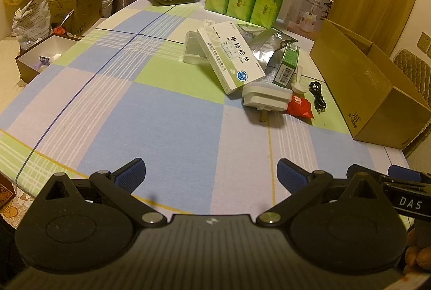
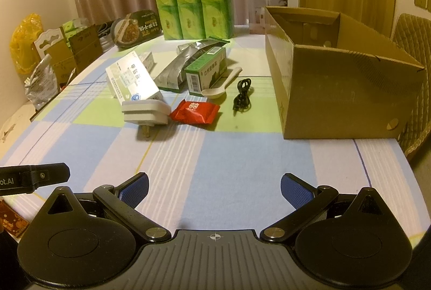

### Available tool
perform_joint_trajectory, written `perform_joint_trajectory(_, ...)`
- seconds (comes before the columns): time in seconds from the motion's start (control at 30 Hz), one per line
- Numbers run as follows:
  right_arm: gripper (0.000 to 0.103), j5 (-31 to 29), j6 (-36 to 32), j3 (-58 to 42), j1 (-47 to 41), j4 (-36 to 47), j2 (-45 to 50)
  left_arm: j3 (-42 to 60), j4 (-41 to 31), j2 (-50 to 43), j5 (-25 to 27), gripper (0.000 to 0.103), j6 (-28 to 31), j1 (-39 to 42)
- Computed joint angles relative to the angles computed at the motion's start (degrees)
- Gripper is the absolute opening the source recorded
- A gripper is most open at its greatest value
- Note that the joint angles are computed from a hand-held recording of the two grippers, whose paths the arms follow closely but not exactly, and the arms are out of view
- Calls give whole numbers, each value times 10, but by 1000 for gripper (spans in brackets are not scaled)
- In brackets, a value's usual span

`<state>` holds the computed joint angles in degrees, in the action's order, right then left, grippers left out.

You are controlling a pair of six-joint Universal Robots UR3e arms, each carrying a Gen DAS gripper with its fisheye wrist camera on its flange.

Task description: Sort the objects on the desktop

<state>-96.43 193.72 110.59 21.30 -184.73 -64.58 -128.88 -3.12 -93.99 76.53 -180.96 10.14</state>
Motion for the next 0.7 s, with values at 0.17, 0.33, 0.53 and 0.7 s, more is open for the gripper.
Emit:
perform_joint_trajectory(0.17,101,0,2,-1,1,3,0,1,0,-1,-1,102,-1,-1)
perform_joint_trajectory(0.33,101,2,4,-2,-1,9,-2,1,0,-2,-1,102,-1,-2)
perform_joint_trajectory(0.53,101,7,9,-3,-3,18,-5,2,-2,-2,-4,102,-1,-4)
perform_joint_trajectory(0.7,101,10,12,-3,-5,20,-5,4,-6,-1,-6,102,-1,-4)
